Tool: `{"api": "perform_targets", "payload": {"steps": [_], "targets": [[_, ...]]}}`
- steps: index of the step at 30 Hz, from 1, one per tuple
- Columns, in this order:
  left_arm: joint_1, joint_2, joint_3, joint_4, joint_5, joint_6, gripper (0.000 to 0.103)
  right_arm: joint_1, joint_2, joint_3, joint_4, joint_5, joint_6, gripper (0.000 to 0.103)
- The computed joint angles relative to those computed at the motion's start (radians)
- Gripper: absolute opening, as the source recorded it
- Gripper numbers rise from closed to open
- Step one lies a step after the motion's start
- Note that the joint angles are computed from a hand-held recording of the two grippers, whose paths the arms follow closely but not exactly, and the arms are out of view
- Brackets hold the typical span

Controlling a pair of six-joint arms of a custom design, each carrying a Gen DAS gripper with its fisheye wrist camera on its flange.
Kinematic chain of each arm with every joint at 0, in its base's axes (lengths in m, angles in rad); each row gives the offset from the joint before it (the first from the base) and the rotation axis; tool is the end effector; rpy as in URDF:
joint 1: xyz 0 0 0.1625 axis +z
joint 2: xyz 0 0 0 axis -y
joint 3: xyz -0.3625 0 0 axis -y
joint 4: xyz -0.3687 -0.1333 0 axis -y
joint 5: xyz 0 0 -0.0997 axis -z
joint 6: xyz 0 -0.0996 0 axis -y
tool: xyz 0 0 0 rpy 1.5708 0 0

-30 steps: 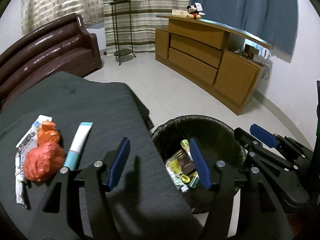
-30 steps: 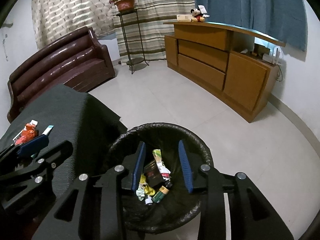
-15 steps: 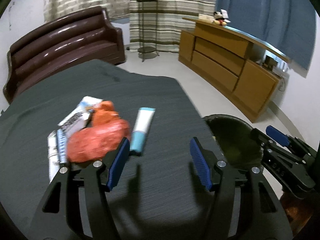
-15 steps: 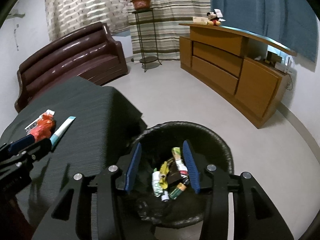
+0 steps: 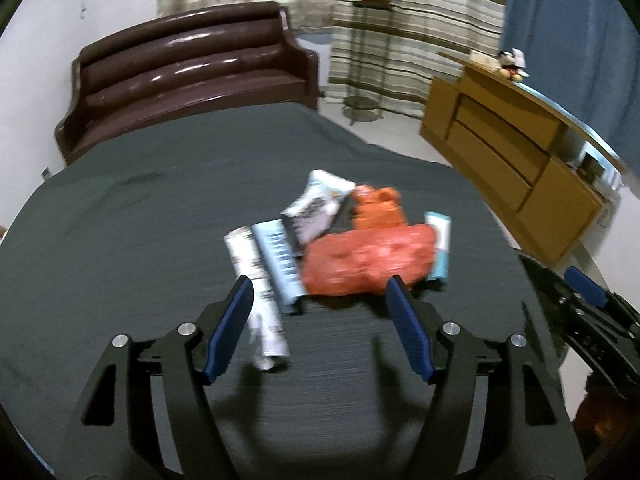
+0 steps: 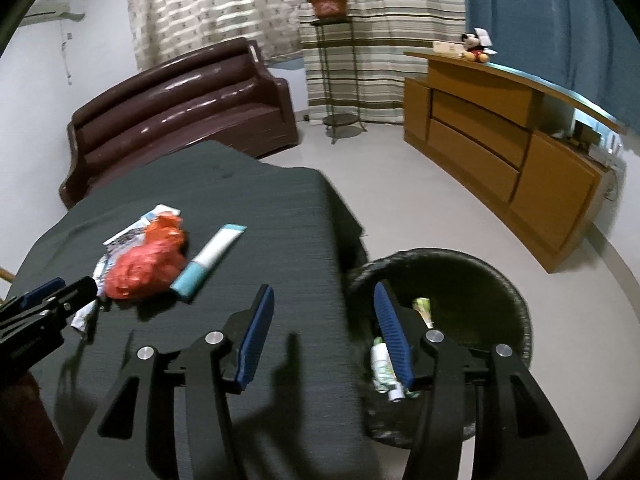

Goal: Collect trash
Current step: 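Move both tools back toward the trash pile on the table, then grasp the rolled white paper packet with the left gripper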

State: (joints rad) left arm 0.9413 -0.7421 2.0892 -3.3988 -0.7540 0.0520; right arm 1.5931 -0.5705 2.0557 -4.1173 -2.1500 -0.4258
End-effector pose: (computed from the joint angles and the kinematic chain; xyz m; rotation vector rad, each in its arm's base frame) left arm -0.1096 -0.5002 0.0336 0.5520 2.3053 -0.8445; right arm 0.0890 -0.4561 0.0373 0.1113 -2.1828 1.1092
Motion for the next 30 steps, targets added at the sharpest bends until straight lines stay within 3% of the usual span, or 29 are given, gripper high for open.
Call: {"api": "perform_targets", "payload": {"steps": [17,22,30], "targets": [[0.079,-0.044,0.002,0.113,0.017,-0.063,0.066,0.057,0.058,-0.067,0.077,-0.016,0.007,0.052],[0.089,-0.049,-0.011,0.143,0.011,-0.073,0.058,0.054,0.061,-0.069,0.084,-0.012,0.012,0.052],[0.108,-0.051,-0.036,0.148,0.002,-0.046,0.056,0.051,0.061,-0.07,0.089,-0.008,0.016,0.052]]}}
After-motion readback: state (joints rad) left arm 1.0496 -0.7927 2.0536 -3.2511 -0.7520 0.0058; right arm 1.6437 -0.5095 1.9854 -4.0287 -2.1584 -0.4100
